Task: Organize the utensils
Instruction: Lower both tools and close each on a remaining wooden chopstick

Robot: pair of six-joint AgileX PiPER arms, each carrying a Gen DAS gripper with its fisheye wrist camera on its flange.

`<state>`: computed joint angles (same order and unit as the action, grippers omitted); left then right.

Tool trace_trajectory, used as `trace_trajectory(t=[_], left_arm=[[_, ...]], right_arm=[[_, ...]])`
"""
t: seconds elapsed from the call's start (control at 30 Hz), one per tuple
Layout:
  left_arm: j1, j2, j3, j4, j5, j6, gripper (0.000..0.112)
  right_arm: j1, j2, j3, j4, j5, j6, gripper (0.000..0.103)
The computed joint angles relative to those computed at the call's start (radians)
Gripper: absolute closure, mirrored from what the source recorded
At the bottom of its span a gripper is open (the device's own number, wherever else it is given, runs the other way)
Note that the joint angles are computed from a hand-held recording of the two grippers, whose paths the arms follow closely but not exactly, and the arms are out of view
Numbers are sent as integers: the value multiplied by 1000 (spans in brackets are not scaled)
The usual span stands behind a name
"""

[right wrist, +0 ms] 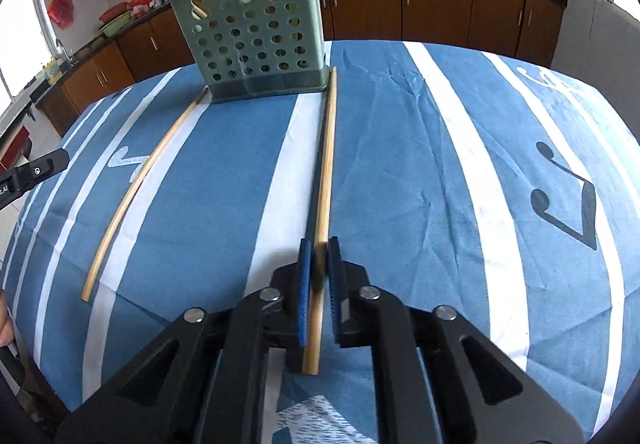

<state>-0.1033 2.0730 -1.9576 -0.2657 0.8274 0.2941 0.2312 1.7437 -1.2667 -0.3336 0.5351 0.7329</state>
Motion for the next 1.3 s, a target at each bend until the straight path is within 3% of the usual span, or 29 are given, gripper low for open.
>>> trace_trajectory(t=[0.23, 0.5, 0.53, 0.57, 0.67, 1.03, 1.3], left_arm=[[-37, 21, 19, -11, 20, 37, 78], [-86, 51, 40, 56, 1, 36, 74], [-91, 58, 37, 73, 1, 27, 76], [-96, 66, 34, 93, 2, 14, 88], [-101, 60, 60, 121, -37, 0, 104], [-46, 206, -198, 184, 52, -82, 102], [-46, 201, -179, 188, 16, -88, 101]], right_arm=[[-90, -33, 33, -75, 28, 145, 95], [-126, -61, 66, -48, 9, 113, 95], [-124, -51, 57, -47, 8, 111, 95], [-123, -50, 56, -45, 5, 107, 95], [-120, -36, 42, -40, 2, 91, 95], [-112, 17, -15, -47, -6, 39, 95], [-103, 28, -23, -87, -7, 56, 95]])
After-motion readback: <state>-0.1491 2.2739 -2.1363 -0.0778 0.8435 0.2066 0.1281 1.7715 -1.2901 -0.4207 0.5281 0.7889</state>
